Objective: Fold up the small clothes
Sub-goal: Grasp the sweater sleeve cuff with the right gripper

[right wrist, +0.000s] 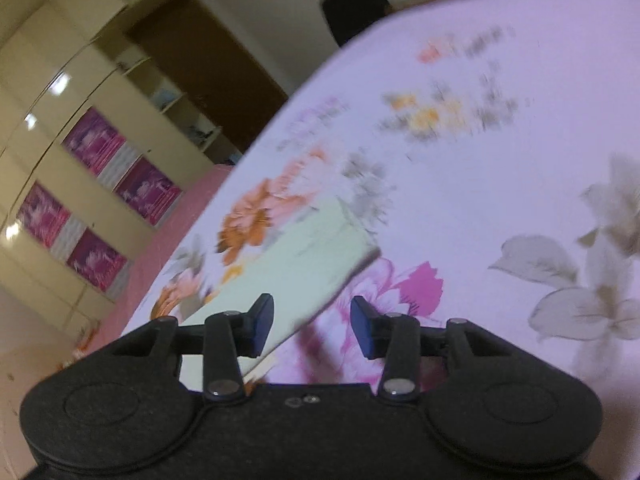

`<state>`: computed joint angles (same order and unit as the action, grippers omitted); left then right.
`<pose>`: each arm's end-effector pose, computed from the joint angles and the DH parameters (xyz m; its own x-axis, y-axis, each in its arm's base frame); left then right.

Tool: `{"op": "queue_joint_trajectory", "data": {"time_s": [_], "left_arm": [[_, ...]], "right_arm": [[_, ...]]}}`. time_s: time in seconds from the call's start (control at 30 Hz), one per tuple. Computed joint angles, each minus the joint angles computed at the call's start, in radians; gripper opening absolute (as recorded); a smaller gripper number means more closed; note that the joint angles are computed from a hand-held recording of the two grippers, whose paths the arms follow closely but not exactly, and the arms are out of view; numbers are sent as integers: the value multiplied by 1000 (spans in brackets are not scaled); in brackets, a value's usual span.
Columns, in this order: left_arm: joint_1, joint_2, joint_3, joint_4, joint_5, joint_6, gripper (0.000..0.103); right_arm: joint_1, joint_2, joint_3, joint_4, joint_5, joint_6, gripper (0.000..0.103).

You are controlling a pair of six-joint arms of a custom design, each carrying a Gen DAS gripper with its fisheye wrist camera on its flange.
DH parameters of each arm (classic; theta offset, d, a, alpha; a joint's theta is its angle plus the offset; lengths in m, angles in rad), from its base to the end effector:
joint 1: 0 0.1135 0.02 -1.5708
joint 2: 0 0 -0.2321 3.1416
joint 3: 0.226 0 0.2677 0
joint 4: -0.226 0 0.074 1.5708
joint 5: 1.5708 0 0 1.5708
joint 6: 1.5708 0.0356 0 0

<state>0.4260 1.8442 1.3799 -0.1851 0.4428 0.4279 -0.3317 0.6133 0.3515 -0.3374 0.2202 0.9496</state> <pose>0.3955 0.1627 0.2096 -0.5270 0.1726 -0.8322 0.1715 0.9806 0.0948 0.1748 -0.0684 0.1762 0.0868 0.8094 -0.5808 0.7178 0.3534 0.5998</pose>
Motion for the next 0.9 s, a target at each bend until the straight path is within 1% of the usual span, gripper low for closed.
{"op": "queue_joint_trajectory", "data": {"time_s": [0.07,0.17,0.23,0.27,0.3,0.37,0.43,0.5,0.53,0.63,0.7,0.83,0.9], "left_arm": [[-6,24,22,-11,-2,-15,92],[-13,70,76,-54,-14,-13,93],[-17,119,150,-129,-14,0,93],[-16,140,185,-166,-16,6,93],[-14,159,214,-190,-16,9,93],[-7,194,272,-241,-16,20,93],[1,227,322,-276,-21,31,93],[6,266,375,-300,-44,28,93],[13,290,414,-329,-43,24,93],[33,356,528,-411,-29,-1,93],[50,382,580,-448,-10,0,93],[88,445,697,-535,48,6,93],[106,469,741,-561,65,3,93]], "right_arm": [[-38,62,-12,90,-32,0,38],[-41,157,27,126,-29,-13,29],[-65,239,74,133,-40,-29,11],[-72,261,90,131,-42,-36,7],[-78,278,103,132,-47,-45,5],[-44,287,135,126,-6,-78,5],[32,303,180,128,58,-147,4],[127,357,239,145,115,-221,4],[187,399,278,159,148,-254,4],[354,569,413,208,213,-324,4],[439,693,515,230,228,-346,4],[583,953,745,264,212,-386,4],[645,1092,885,253,190,-398,4]]}}
